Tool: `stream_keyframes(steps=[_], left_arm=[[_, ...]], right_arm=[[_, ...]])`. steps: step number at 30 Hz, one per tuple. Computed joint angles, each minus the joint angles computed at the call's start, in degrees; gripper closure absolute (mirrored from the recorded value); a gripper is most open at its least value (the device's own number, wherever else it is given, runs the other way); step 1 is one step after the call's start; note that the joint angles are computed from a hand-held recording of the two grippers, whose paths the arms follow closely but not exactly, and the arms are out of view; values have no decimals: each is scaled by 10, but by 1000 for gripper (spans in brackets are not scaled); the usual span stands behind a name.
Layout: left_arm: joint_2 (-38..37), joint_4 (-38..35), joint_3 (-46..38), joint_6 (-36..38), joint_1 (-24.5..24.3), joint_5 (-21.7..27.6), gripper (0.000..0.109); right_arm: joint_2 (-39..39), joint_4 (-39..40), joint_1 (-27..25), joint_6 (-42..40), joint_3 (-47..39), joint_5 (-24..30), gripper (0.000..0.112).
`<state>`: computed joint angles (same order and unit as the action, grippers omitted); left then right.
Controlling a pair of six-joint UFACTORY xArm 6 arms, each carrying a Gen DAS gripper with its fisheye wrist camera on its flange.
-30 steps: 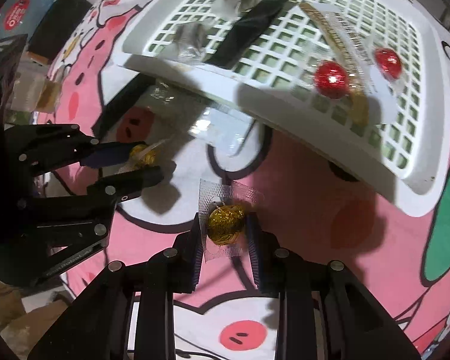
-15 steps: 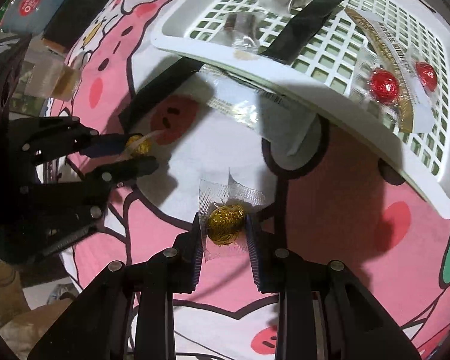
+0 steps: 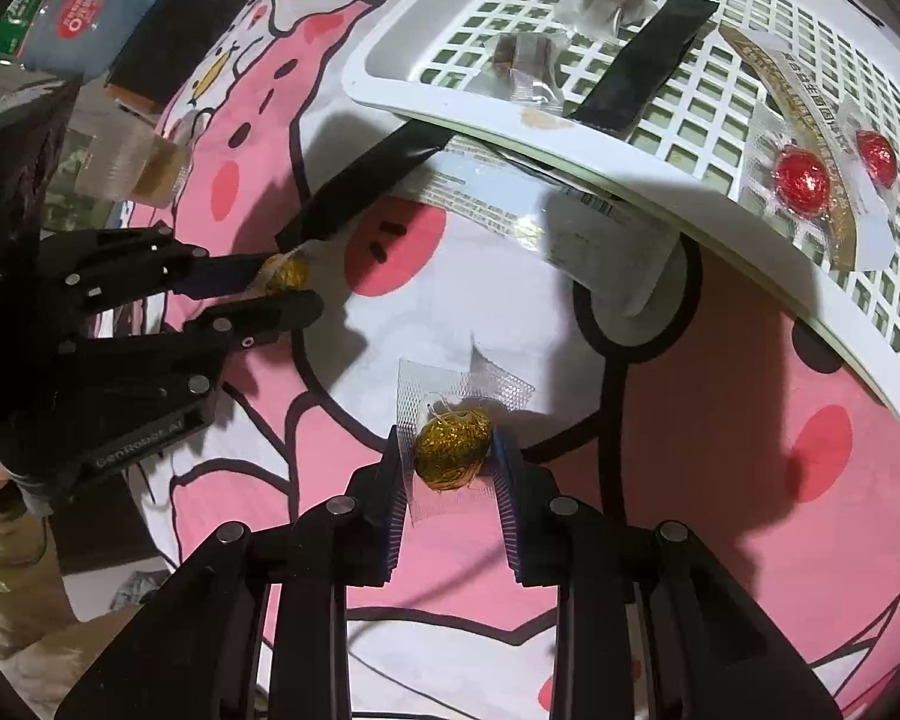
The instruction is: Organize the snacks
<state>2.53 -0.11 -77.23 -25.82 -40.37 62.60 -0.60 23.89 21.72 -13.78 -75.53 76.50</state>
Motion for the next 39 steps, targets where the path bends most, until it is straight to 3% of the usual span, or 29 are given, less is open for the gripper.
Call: stream_keyframes(steps=[39], left_arm=[[29,28,-64,-18,26,38,85]], right_arm=[[39,24,-27,-11,-46,1,87]])
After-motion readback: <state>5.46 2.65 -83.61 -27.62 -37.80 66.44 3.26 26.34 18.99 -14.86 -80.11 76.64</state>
